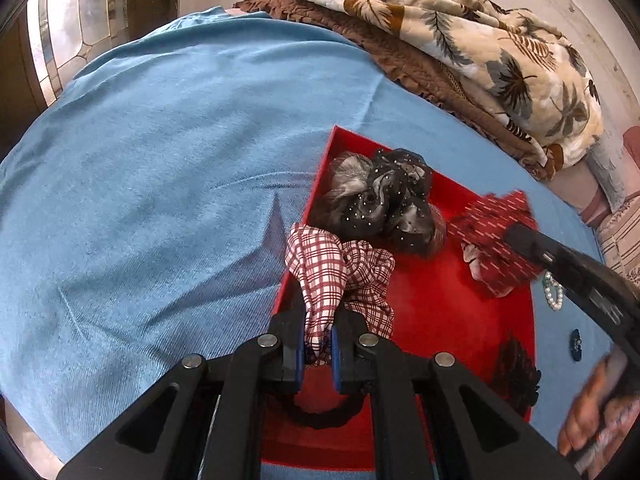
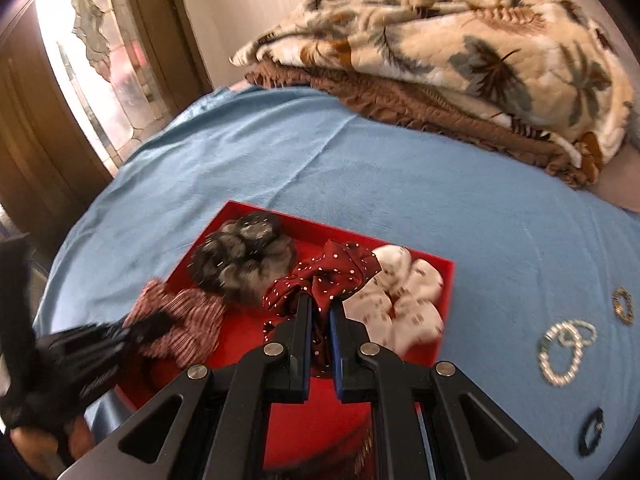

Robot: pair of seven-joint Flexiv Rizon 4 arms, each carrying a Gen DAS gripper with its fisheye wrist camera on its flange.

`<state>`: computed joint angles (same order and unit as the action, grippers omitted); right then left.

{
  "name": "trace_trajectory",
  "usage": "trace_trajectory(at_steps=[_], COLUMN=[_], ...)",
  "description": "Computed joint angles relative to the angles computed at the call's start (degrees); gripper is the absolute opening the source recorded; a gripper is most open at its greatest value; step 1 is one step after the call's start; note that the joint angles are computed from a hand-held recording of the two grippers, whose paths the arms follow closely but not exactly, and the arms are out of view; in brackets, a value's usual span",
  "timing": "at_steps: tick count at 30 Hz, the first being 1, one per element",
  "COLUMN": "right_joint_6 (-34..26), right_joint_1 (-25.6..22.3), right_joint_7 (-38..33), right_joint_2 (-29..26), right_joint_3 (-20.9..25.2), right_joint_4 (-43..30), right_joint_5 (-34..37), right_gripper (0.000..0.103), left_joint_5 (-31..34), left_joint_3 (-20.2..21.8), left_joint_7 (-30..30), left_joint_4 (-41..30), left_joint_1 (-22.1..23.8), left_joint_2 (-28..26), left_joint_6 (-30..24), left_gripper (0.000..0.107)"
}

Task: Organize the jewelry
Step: 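Carry both red scrunchies over the red tray and lower them, then move both open tools toward the pearl bracelets and black hair tie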

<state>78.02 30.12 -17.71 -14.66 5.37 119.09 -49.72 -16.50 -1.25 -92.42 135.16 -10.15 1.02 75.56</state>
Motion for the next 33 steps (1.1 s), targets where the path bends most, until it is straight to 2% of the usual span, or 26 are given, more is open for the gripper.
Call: trace_trajectory(at_steps=[5, 9, 12, 15, 20, 27, 33], right_joint_6=[-3.78, -4.91, -4.87, -5.06, -4.51, -1.88, -2.86], right_joint_1=[-0.79, 0.12, 0.80, 2.22, 1.77, -1.60, -7.86], right_joint_7=[-7.27, -9.04, -9.04, -7.58, -4.62, 0.26, 5.51], right_joint_2=[-4.96, -6.37, -5.91, -4.27, -1.81, 4.19, 14.78], right_joint_3=[2.30, 1.37, 0.61, -1.17, -1.51, 0.11, 3.68], right_joint_4=[-5.05, -6.45, -6.34, -5.23, -3.46, 2.87, 14.40], right_joint_5=[9.59, 12.57, 13.10, 9.55, 5.21, 1.77, -1.78], right_gripper=[0.009, 0.011, 0.013, 0.022, 0.038, 0.048, 0.053], left_joint_5=[2.83, 1.67, 0.01, -1.72, -2.09, -3.85, -8.89], left_joint_3=[-0.12, -0.16, -0.11, -0.18, -0.26, 0.28, 0.56], left_joint_7=[-0.98, -0.05, 0.93, 2.13, 2.88, 3.19, 5.15], left_joint_4=[-0.70, -0.40, 0.51, 0.97, 1.86, 3.24, 4.05], left_joint_1=[0.21, -0.04, -0.40, -0.86, -1.54, -1.94, -3.17], left_joint_2=[-0.27, -0.25, 0.27, 0.61, 1.32, 2.00, 2.14], left_joint_6=[-0.35, 0.35, 1.77, 2.49, 5.24, 8.03, 9.00], left_gripper=[0.009, 0.010, 0.016, 0.022, 0.042, 0.046, 0.046])
